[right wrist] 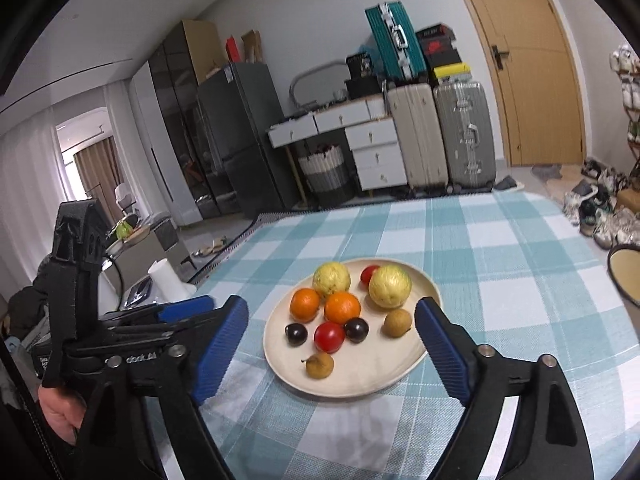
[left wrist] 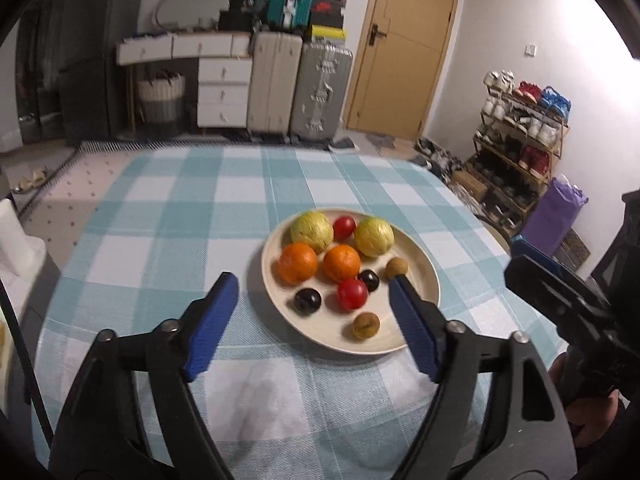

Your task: Organize fruits

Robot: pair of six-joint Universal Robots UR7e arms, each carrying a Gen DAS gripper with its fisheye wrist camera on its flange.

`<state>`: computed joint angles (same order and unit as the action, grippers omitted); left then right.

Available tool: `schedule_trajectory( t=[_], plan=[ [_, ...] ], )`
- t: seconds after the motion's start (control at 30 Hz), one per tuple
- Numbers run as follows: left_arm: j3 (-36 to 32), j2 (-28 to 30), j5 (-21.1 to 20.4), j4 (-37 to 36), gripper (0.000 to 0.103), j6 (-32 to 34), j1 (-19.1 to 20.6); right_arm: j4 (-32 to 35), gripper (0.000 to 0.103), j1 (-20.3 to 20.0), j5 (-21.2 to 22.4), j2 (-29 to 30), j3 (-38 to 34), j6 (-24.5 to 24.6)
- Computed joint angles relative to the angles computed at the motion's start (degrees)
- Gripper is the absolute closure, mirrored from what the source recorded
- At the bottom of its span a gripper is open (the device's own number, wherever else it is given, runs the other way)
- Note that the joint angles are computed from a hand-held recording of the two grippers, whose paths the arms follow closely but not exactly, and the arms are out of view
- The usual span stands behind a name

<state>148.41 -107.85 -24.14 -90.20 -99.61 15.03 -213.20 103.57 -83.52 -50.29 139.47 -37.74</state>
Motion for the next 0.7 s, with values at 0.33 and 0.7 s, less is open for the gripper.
schedule_trajectory(
  t=[0.33, 0.7],
  plan=[
    [-4.17, 1.55, -1.33, 34.18, 0.001, -32.43, -10.85, -10.09, 0.000, -1.28, 3.30, 0.46, 3.22, -0.06],
    [-3.51, 6.49, -6.13, 43.04, 0.001, -42.31, -17.15, -21.80, 0.000, -3.44, 7.59, 2.22, 6.26, -1.84]
  ],
)
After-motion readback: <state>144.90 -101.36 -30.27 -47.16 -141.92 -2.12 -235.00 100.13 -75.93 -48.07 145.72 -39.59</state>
